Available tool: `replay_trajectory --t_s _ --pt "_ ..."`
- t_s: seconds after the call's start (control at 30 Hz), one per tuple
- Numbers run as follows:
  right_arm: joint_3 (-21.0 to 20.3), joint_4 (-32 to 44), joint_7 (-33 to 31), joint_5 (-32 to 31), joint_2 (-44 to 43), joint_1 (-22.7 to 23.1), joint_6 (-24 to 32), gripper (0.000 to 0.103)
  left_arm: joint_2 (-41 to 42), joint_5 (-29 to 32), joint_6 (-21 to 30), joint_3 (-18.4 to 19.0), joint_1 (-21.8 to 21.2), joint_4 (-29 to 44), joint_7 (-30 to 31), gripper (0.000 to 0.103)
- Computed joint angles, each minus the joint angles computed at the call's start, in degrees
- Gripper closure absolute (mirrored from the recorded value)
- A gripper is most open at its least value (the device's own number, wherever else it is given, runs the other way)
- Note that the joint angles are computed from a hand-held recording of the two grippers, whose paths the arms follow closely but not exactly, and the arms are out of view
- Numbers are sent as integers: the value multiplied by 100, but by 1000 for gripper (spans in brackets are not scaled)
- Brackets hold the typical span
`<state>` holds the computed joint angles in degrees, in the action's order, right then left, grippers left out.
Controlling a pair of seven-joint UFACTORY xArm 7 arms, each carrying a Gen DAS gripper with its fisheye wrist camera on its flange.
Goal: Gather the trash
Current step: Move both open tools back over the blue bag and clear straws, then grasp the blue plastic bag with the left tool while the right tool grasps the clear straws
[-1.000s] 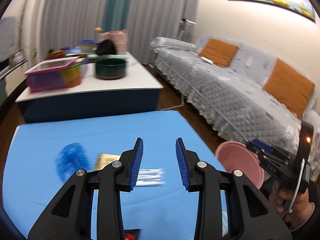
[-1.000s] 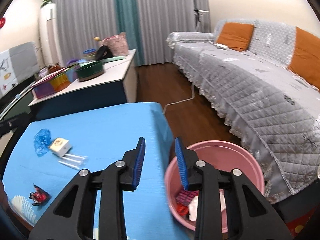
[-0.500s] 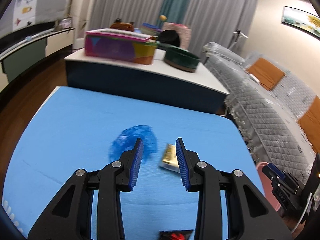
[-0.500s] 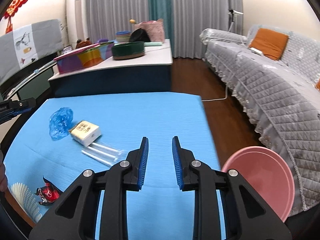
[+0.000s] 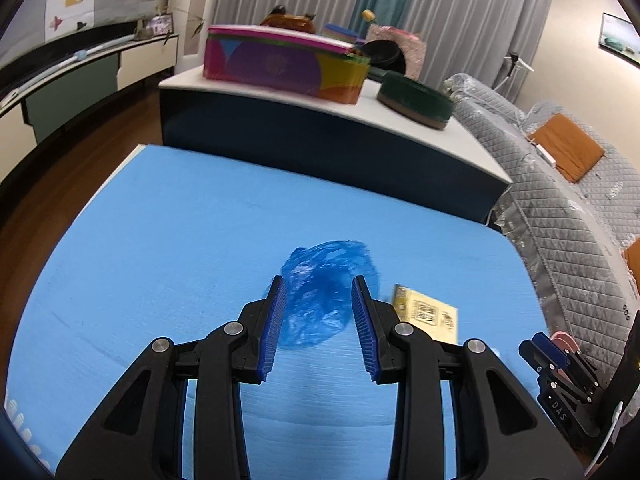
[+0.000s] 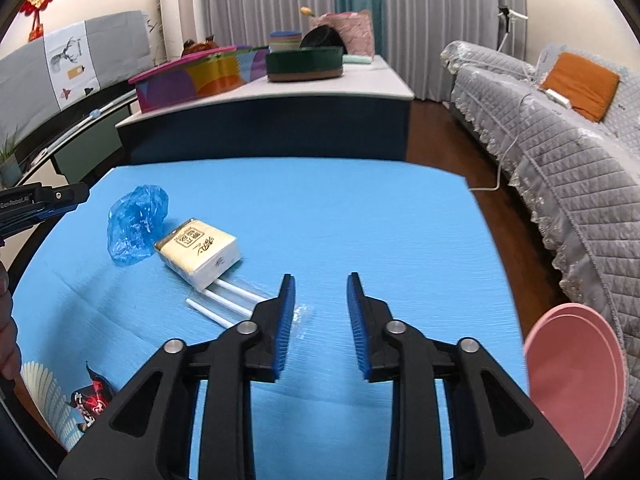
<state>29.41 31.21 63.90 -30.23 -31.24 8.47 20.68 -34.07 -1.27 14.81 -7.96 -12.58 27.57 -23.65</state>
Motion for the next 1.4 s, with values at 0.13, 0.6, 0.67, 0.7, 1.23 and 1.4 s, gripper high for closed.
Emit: replay_trajectory --t_s 0.13,0.6,0.67,0.7,1.23,1.4 --pt "-17 99 50 -27 377 -60 -171 63 283 12 47 -1 65 114 -45 63" --pt "-670 345 -160 188 1274 456 -336 51 1106 432 352 -211 385 552 -511 45" --pt "-697 365 -211 186 1298 500 -308 50 1181 485 358 -202 392 603 -575 45" --pt "-694 385 -231 168 1311 511 -265 50 1205 511 354 -201 391 617 -603 45" --pt "-736 337 -608 106 1150 782 -7 91 1238 634 278 -108 125 688 -336 99" --pt "-683 216 -607 169 882 760 45 103 1011 645 231 -187 129 612 -285 100"
